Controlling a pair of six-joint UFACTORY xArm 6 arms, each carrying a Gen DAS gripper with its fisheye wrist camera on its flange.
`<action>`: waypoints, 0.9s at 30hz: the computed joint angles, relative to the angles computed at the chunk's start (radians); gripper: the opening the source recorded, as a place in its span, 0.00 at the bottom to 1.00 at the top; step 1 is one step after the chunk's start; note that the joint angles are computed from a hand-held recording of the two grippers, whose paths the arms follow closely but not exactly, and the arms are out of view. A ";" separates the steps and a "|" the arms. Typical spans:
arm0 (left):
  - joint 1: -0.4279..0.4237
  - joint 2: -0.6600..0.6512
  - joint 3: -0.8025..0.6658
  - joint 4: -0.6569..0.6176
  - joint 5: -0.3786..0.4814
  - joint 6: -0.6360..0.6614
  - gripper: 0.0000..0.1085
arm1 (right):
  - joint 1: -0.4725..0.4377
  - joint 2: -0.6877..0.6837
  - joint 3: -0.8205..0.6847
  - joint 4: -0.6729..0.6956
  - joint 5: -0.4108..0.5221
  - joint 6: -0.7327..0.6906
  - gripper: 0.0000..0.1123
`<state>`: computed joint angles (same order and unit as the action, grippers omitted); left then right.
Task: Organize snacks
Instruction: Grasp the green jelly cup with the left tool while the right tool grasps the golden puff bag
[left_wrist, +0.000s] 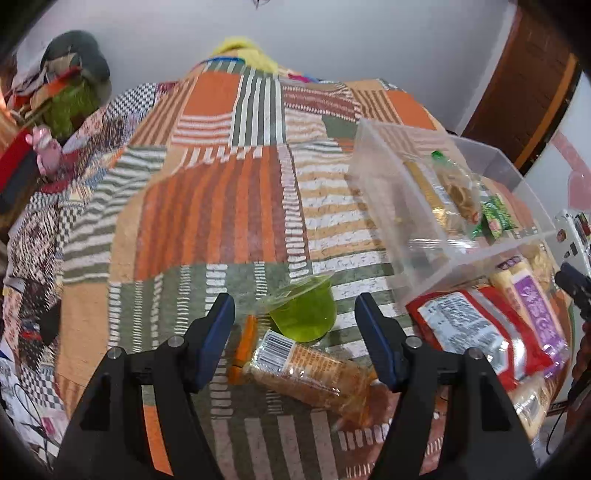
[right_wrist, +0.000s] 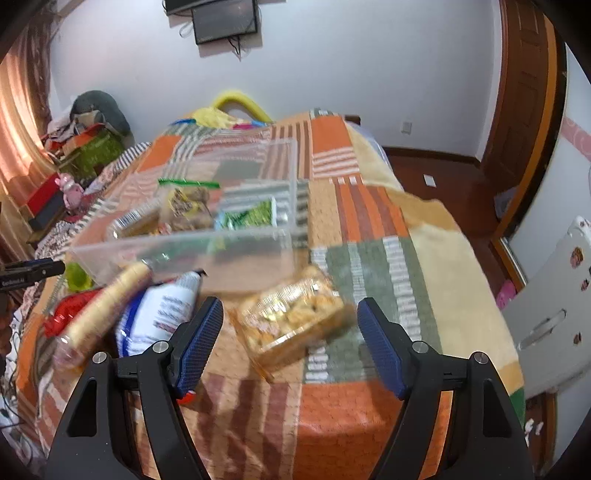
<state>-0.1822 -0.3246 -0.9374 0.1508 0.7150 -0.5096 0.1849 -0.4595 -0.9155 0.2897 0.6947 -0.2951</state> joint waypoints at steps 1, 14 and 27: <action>0.001 0.012 0.002 0.001 -0.005 -0.004 0.62 | -0.003 0.005 0.001 -0.002 0.007 0.003 0.65; 0.012 0.119 -0.009 -0.027 -0.068 0.019 0.61 | -0.048 0.111 -0.074 0.132 0.092 0.027 0.74; 0.002 0.129 -0.006 0.107 -0.093 -0.068 0.53 | 0.015 0.109 -0.053 -0.077 0.038 0.110 0.76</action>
